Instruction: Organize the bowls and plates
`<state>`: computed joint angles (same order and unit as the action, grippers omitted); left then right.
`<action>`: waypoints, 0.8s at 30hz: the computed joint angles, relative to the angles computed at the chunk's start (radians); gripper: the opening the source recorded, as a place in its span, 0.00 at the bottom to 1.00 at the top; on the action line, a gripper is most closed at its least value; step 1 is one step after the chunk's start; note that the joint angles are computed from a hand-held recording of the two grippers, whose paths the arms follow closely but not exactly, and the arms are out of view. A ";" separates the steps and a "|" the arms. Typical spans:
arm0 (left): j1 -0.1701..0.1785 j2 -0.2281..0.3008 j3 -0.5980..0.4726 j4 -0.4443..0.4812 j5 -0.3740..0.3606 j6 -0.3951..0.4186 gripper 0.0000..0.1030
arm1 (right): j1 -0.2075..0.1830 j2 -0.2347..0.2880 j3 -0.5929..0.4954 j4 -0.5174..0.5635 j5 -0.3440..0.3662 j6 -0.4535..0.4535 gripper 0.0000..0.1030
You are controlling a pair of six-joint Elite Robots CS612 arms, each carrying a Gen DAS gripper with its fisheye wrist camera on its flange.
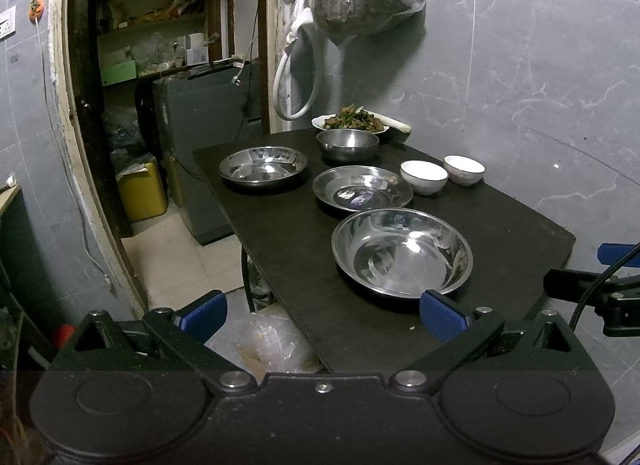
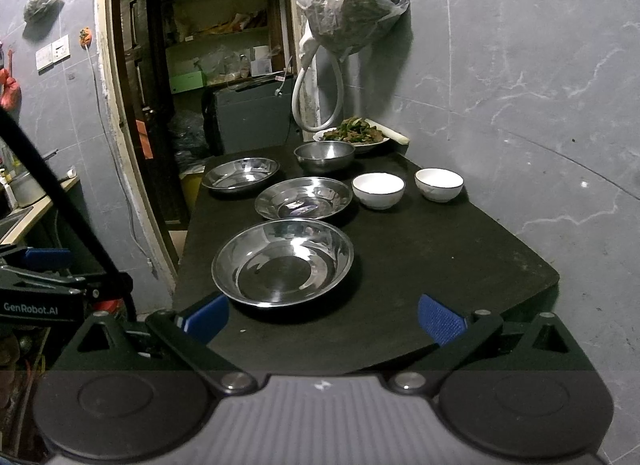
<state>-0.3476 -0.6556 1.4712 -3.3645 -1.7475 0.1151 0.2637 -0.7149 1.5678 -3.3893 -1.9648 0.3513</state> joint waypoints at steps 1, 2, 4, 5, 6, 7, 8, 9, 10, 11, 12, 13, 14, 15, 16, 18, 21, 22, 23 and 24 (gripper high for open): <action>0.000 0.000 0.000 0.002 0.001 0.001 0.99 | 0.000 0.000 0.000 0.000 0.001 0.000 1.00; 0.000 -0.001 0.000 0.003 0.002 0.001 0.99 | 0.000 0.000 0.000 0.001 0.001 0.000 1.00; 0.001 0.000 0.001 0.004 0.000 0.000 0.99 | 0.000 -0.001 0.001 0.001 0.001 0.000 1.00; 0.000 0.001 -0.001 0.006 0.000 0.000 0.99 | 0.000 0.000 0.001 0.000 0.000 0.000 1.00; 0.000 0.002 -0.001 0.007 0.001 0.000 0.99 | 0.000 -0.001 0.001 0.001 0.001 0.001 1.00; 0.001 0.001 -0.002 0.009 0.001 0.002 0.99 | 0.000 -0.001 0.001 0.000 0.001 0.000 1.00; 0.002 0.002 -0.002 0.009 -0.001 0.003 0.99 | 0.000 0.000 0.000 0.000 0.001 0.000 1.00; 0.001 0.002 -0.002 0.008 0.000 0.002 0.99 | 0.000 -0.001 0.000 0.001 0.002 0.000 1.00; 0.001 0.002 -0.002 0.007 0.002 0.002 0.99 | 0.000 -0.001 0.001 0.000 0.002 0.000 1.00; 0.001 0.002 -0.002 0.007 0.001 0.002 0.99 | 0.000 -0.001 0.002 -0.001 0.002 0.000 1.00; 0.001 0.003 -0.003 0.007 0.001 0.001 0.99 | -0.001 -0.002 0.002 -0.001 0.002 0.000 1.00; 0.000 0.002 -0.002 0.008 0.002 0.001 0.99 | -0.001 -0.002 0.003 -0.002 0.001 0.001 1.00; 0.001 0.003 -0.002 0.007 0.002 0.001 0.99 | -0.001 -0.002 0.003 -0.002 0.001 0.000 1.00; 0.001 0.003 -0.002 0.007 0.002 0.001 0.99 | -0.001 -0.003 0.004 -0.002 0.002 0.001 1.00; 0.001 0.003 -0.002 0.007 0.001 0.002 0.99 | 0.000 -0.002 0.003 -0.003 0.001 0.000 1.00; 0.000 0.002 -0.002 0.008 0.003 0.002 0.99 | -0.001 -0.002 0.004 -0.004 0.000 -0.001 1.00; 0.000 0.002 -0.002 0.008 0.003 0.002 0.99 | -0.001 -0.003 0.004 -0.003 0.003 -0.001 1.00; 0.000 0.001 -0.002 0.010 0.003 0.001 0.99 | -0.001 -0.002 0.004 -0.003 0.002 -0.001 1.00; 0.000 0.002 -0.002 0.009 0.002 0.002 0.99 | -0.001 -0.001 0.003 -0.003 0.001 0.000 1.00; 0.000 0.001 -0.002 0.010 0.003 0.001 0.99 | -0.001 -0.002 0.003 -0.003 0.002 0.000 1.00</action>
